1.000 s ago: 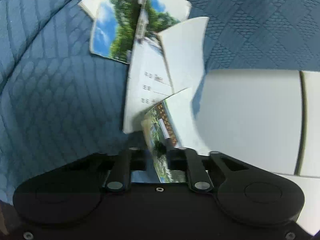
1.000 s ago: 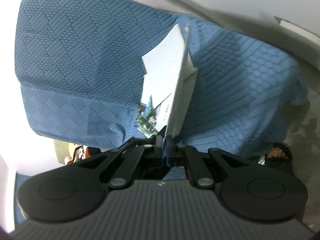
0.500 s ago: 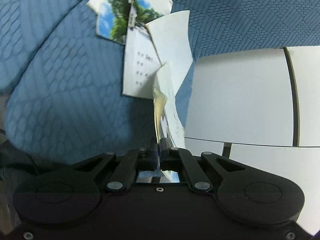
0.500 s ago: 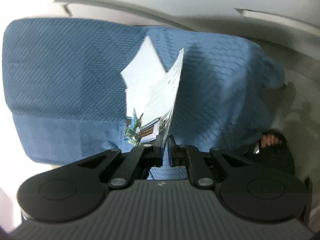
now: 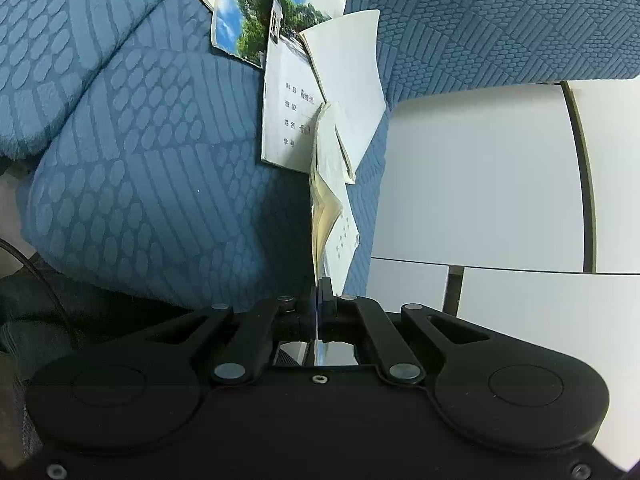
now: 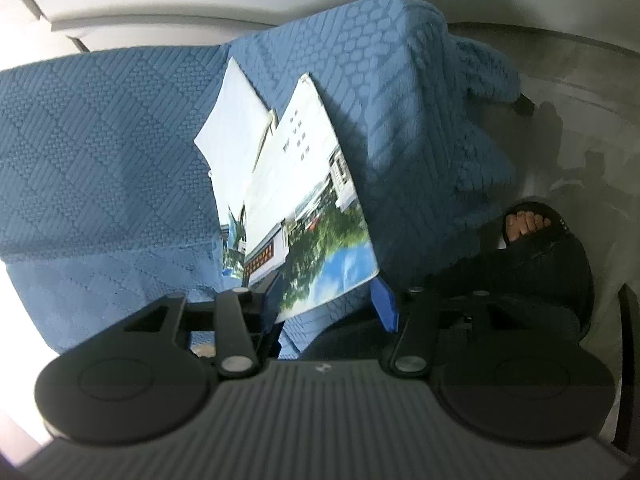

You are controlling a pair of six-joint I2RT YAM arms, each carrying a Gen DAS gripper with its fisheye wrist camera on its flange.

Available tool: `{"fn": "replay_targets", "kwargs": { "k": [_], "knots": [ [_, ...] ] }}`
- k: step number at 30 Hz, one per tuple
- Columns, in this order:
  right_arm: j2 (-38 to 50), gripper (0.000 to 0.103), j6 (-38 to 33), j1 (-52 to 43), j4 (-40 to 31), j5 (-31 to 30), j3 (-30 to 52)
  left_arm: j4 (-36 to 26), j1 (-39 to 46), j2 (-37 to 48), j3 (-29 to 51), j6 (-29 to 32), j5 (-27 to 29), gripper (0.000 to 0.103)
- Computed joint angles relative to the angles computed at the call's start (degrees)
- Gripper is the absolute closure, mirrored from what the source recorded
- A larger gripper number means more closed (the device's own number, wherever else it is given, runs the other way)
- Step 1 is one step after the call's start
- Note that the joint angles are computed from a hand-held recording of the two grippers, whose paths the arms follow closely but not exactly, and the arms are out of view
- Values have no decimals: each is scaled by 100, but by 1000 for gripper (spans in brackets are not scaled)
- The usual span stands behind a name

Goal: Organize objects

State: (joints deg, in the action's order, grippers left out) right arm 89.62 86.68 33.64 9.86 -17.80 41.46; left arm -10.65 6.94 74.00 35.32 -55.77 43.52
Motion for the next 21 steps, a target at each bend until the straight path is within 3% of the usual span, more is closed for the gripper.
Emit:
{"fn": "replay_targets", "kwargs": {
  "k": [1,3,5,9,14,21],
  "knots": [
    [31,54,61,41,43,49,13,-4,-7,-30,-18,4,9,103],
    [58,74,146,50,116,58,-6,5,-13,-52,-37,0,39,103],
    [83,86,220,101,129,144,10,-37,6,-75,-35,-8,45,103],
    [-131,99,270,166,310,341,-103,32,184,33,-46,-222,174,95],
    [-398,99,65,185,77,404,54,164,494,81,-111,-463,435,65],
    [-611,99,74,323,-121,389,185,378,523,84,-252,-826,575,59]
  ]
}}
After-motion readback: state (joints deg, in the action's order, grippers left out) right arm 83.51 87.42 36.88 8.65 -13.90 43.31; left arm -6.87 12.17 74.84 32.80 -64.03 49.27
